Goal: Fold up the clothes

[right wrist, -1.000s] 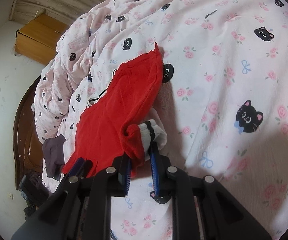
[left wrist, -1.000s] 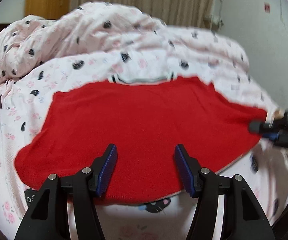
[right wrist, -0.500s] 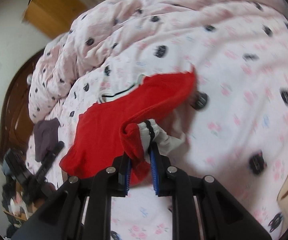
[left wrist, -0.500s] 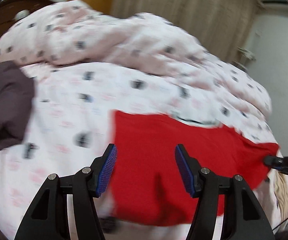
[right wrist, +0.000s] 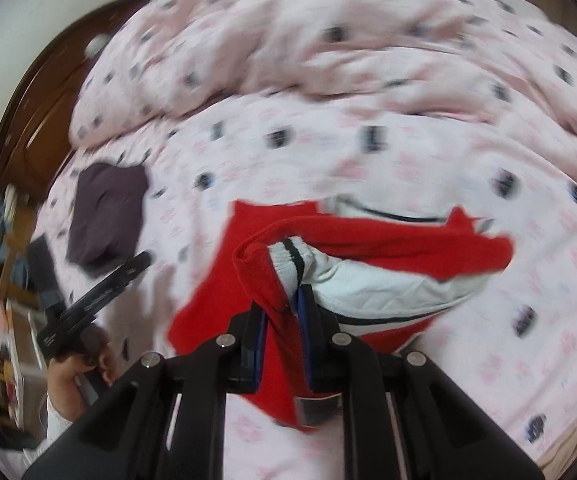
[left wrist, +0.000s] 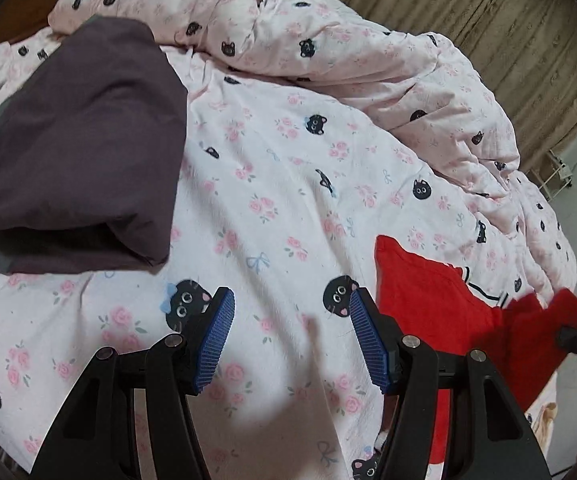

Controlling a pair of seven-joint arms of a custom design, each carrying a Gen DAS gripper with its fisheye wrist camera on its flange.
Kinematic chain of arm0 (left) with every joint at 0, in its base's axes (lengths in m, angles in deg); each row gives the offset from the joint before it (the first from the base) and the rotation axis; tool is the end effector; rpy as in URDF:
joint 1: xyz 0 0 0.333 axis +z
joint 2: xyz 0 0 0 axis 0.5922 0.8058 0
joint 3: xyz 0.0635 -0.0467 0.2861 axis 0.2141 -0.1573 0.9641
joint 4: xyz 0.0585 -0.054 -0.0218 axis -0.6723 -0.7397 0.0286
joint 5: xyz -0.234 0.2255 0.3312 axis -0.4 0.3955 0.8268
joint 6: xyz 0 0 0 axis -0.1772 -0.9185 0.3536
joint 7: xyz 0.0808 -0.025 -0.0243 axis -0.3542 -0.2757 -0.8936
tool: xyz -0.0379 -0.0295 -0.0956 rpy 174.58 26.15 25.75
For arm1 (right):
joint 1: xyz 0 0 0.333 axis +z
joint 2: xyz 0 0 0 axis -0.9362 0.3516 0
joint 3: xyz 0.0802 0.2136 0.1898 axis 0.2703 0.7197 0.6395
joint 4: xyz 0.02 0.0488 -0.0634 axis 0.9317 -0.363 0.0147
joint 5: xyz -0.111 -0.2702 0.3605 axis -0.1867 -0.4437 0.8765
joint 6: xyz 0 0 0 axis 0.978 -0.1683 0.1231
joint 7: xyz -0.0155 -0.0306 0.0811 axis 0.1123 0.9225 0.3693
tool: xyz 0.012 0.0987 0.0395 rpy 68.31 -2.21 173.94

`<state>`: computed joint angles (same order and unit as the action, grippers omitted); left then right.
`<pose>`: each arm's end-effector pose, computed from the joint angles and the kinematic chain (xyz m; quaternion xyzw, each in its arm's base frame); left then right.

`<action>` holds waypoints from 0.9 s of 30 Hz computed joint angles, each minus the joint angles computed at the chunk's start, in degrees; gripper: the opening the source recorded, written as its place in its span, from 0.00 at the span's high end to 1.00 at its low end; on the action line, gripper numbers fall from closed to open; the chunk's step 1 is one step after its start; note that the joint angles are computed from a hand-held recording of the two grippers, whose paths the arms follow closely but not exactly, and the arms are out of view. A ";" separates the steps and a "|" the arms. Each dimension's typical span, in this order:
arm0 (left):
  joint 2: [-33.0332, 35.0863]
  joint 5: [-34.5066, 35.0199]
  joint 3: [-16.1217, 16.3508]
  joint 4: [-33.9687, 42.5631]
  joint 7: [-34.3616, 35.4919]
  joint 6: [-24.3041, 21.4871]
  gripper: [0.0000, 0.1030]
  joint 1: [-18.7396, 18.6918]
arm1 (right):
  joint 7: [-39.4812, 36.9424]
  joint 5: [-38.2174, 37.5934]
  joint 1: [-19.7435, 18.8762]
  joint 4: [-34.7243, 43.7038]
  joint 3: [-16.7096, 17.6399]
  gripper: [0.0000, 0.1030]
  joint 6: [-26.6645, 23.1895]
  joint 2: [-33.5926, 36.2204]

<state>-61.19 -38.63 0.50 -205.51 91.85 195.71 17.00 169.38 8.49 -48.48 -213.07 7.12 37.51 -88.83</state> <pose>0.3988 -0.1828 0.4929 -0.7509 0.5631 -0.3309 0.0974 0.4078 0.2337 0.5975 -0.7903 0.5526 0.0045 0.2646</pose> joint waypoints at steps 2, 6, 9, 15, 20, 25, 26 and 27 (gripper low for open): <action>0.14 -0.92 0.94 -0.08 0.79 -0.06 0.47 -0.98 | -1.58 -0.31 1.93 0.92 1.63 0.85 -0.63 2.13; 0.45 -2.53 1.86 0.10 2.03 -0.11 0.47 -1.93 | -3.75 -0.92 5.16 0.77 3.64 0.87 -2.28 4.62; 0.25 -3.61 2.37 0.03 3.14 0.17 0.47 -2.50 | -4.33 -2.78 6.44 -0.11 5.00 0.87 -3.22 5.14; 1.96 -6.10 3.91 1.25 7.20 -0.02 0.47 -4.36 | -5.23 -4.80 7.22 -1.70 4.87 0.87 -3.33 2.87; 3.43 -9.24 4.48 2.10 10.18 0.08 0.47 -5.42 | -7.27 -5.97 7.52 -0.77 4.95 0.87 -4.66 3.18; 3.64 -9.47 3.49 2.41 10.83 0.21 0.47 -4.70 | -9.42 -7.02 7.95 -0.54 5.40 0.87 -5.44 3.07; 3.82 -9.69 3.60 2.53 11.19 0.16 0.47 -4.84 | -9.80 -7.22 8.02 -0.54 5.49 0.87 -5.79 3.23; 4.08 -9.98 3.78 2.71 11.66 0.08 0.47 -5.04 | -10.05 -7.35 8.05 -0.47 5.58 0.87 -6.03 3.59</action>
